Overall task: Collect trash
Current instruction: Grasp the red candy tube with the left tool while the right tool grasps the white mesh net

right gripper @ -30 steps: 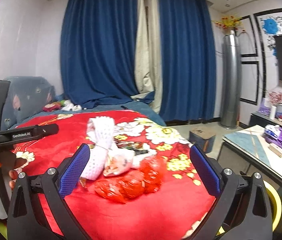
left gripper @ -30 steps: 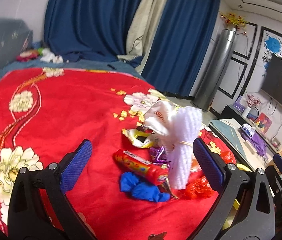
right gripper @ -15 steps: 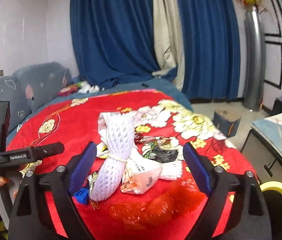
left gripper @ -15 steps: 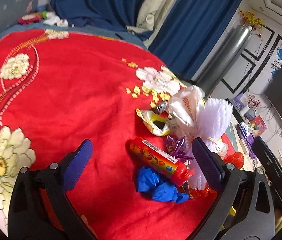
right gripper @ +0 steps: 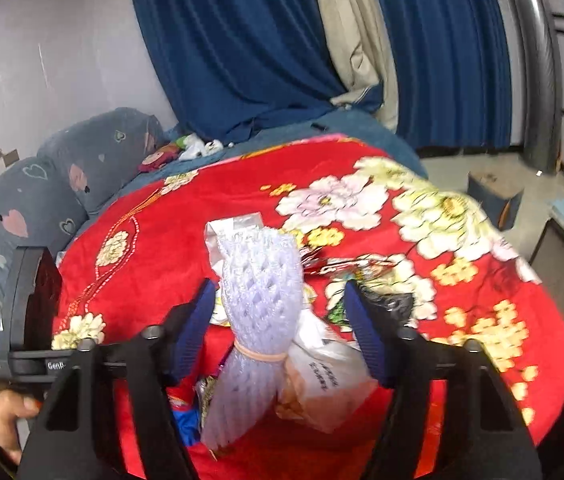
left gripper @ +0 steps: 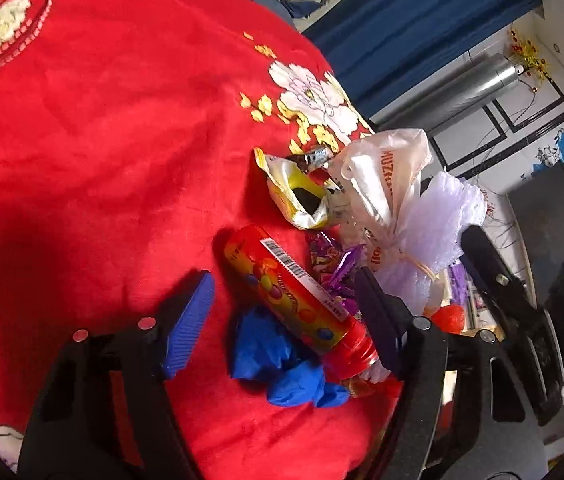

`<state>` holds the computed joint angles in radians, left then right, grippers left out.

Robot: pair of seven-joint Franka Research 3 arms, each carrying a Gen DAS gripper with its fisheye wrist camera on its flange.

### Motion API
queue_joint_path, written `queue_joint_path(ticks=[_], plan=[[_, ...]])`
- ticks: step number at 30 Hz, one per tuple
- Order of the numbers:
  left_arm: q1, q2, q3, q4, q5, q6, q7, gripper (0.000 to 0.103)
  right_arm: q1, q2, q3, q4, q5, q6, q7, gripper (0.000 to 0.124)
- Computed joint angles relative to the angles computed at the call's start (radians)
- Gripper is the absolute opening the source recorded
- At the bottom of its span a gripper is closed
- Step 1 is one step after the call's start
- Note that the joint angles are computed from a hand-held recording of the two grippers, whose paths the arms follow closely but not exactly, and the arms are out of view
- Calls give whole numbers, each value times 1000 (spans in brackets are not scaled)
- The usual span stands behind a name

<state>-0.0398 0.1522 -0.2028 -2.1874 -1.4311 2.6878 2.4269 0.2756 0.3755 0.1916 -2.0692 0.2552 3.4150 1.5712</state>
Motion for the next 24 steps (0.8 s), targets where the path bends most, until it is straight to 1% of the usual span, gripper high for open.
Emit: queue_joint_path(ticks=[2,3,4,5,6,8,10,13,16,19,24], plan=[[12,13,5,11,12,-58,-37,63,-117,19,116,5,-70,4,36,34],[16,22,6,18,13,-76,-51,63,-140,24,139,1,-88,18,47,32],[16,27,5,22,20,-75,-63,63,-135,23,134,-2,-95,26,55,31],[17,34,3,26,21,-71,-64,63,-134,23,134,-5,-106,38,62,27],[17,37,1,30,23,-66,-67,60,-140,24,138,-11,-120,51,73,25],[17,45,-4,36,25,-54,-73,49,-144,21,139,-21,-145,65,98,22],[22,55,-8,42,16,-49,-73,44,-153,20,143,-27,-170,76,128,21],[34,54,-10,39,-18,-58,-36,36,-184,18,163,-44,-222,100,189,19],[48,39,-5,32,-76,-93,18,29,-182,5,152,-64,-253,122,236,18],[41,1,3,12,-135,-92,94,26,-192,-8,148,-87,-299,158,293,16],[11,-76,23,-23,-236,-70,230,24,-143,-51,87,-131,-317,220,341,16]])
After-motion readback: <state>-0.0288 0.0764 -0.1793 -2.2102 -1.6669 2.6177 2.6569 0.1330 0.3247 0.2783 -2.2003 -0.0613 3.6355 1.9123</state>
